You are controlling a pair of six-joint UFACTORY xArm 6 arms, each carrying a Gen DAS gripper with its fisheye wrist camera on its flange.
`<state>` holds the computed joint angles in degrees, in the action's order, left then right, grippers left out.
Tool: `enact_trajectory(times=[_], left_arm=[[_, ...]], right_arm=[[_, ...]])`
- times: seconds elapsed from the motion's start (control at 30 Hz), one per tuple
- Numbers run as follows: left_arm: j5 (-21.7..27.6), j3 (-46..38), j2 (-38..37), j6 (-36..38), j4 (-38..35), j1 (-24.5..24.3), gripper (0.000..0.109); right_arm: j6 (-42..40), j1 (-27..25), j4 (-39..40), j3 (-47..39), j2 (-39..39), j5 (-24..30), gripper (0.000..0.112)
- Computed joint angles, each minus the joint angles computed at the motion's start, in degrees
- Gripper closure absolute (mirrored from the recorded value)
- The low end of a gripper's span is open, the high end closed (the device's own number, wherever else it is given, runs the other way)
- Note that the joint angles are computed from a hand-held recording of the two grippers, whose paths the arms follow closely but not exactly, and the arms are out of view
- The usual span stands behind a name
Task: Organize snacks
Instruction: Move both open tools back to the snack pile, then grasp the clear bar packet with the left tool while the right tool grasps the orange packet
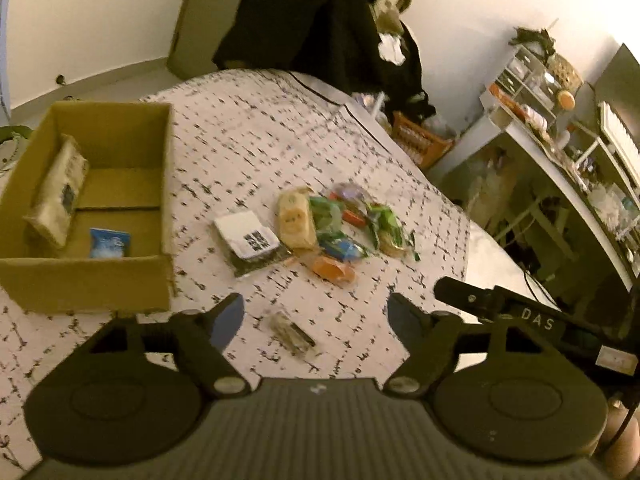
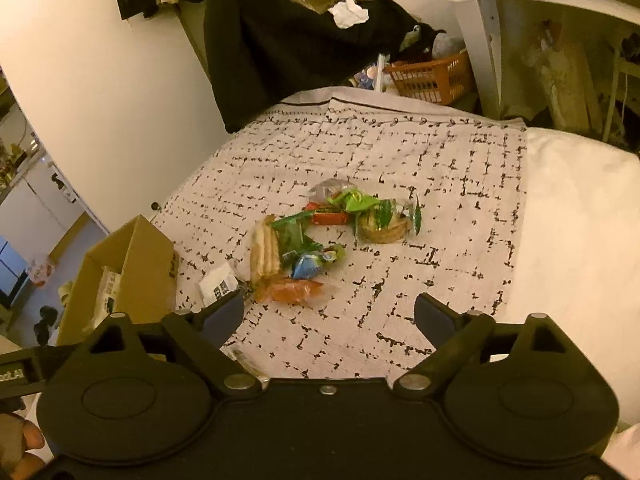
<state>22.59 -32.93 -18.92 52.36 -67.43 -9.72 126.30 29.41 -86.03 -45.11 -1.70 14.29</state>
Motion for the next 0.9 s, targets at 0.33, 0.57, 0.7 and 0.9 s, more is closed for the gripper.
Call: enact_trajectory(times=[0.33, 0.57, 0.7, 0.9], left_arm=[[0.7, -3.5, 6.0, 1.9, -1.5, -2.3, 0.048], [-0.2, -4.7, 8.6, 3.8, -2.3, -2.8, 0.051], [0.2, -5.6, 10.9, 5.0, -2.9, -3.1, 0.055], [-1.8, -6.8, 14.6, 5.3, -2.2, -4.6, 0.056]], right_arm=[[6.9, -3.0, -7.4, -0.5, 3.1, -4.8, 0.036], [10.6, -4.0, -11.1, -0.5, 3.9, -6.3, 0.044], [13.1, -4.7, -13.3, -0.8, 5.0, -7.7, 0.052], [18.1, -4.8, -18.2, -2.7, 6.7, -8.5, 0.055]])
